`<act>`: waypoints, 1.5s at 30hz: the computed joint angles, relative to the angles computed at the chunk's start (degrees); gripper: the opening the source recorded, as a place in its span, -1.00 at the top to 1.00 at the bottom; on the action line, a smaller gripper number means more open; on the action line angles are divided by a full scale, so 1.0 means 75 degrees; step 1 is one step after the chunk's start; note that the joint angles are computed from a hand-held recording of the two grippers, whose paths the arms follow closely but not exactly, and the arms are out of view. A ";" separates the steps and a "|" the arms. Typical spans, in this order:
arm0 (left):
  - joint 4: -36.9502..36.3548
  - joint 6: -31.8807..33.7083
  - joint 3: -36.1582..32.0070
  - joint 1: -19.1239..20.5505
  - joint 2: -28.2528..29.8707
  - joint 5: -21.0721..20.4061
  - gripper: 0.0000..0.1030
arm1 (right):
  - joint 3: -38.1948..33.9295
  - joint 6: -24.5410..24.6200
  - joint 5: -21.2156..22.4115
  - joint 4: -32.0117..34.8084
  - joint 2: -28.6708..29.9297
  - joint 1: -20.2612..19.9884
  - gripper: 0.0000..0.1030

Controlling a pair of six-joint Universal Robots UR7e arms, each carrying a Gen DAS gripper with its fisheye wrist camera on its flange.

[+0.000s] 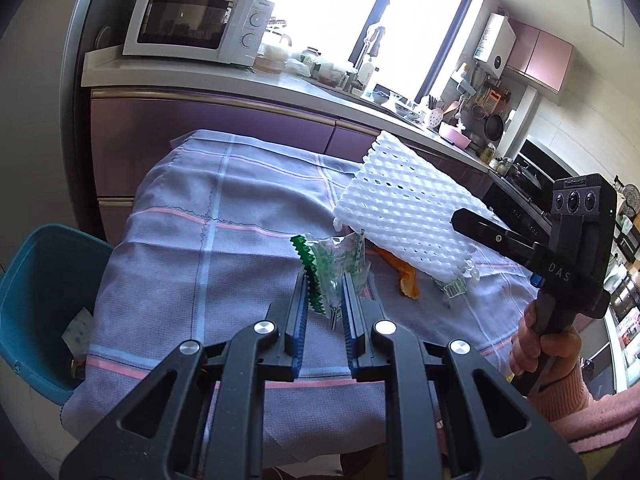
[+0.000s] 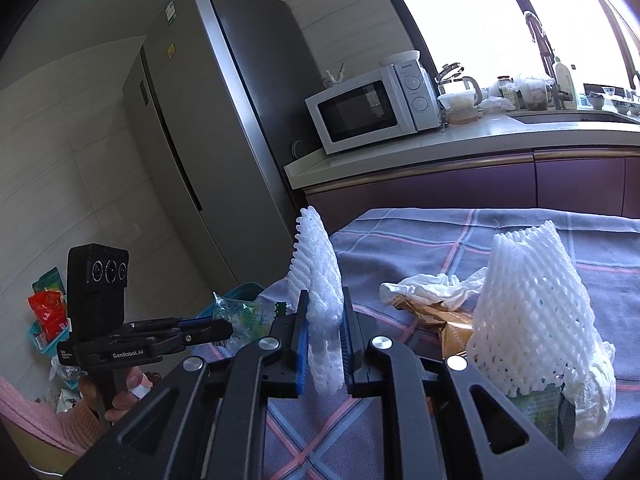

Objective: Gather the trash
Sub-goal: 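Carry packet and foam net to the teal bin and open both tools over it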

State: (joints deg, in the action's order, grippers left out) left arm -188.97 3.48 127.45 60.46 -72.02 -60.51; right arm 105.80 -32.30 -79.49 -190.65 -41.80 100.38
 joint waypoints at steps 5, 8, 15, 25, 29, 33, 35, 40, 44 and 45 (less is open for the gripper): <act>-0.0136 -0.0017 0.0203 0.0000 -0.0285 0.0192 0.68 | -0.0269 -0.0013 0.0032 0.0356 0.0163 0.0102 0.75; -0.0284 -0.0036 0.0360 -0.0025 -0.0455 0.0376 0.68 | -0.0433 -0.0051 0.0061 0.0576 0.0279 0.0181 0.75; -0.0506 -0.0142 0.0687 -0.0034 -0.0913 0.0875 0.68 | -0.0906 -0.0028 0.0115 0.1201 0.0626 0.0414 0.75; -0.0838 -0.0280 0.0977 0.0203 -0.1611 0.1737 0.68 | -0.1936 -0.0122 0.0089 0.2268 0.1366 0.0878 0.75; -0.0892 -0.0294 0.1001 0.0407 -0.1817 0.2007 0.68 | -0.2358 -0.0167 0.0062 0.2663 0.1657 0.1054 0.75; -0.0902 -0.0303 0.0942 0.0689 -0.1931 0.2117 0.68 | -0.2842 -0.0120 -0.0026 0.3055 0.1987 0.1224 0.75; -0.0884 -0.0319 0.0916 0.0831 -0.1966 0.2156 0.68 | -0.3067 -0.0084 -0.0053 0.3244 0.2148 0.1295 0.75; -0.0778 -0.0359 0.0801 0.1212 -0.1917 0.2172 0.67 | -0.3672 -0.0042 -0.0186 0.3693 0.2577 0.1448 0.75; -0.0676 -0.0399 0.0632 0.1510 -0.1749 0.2111 0.67 | -0.4144 0.0057 -0.0370 0.3973 0.2909 0.1572 0.74; -0.0647 -0.0422 0.0587 0.1586 -0.1702 0.2074 0.67 | -0.4264 0.0107 -0.0403 0.4057 0.2996 0.1610 0.74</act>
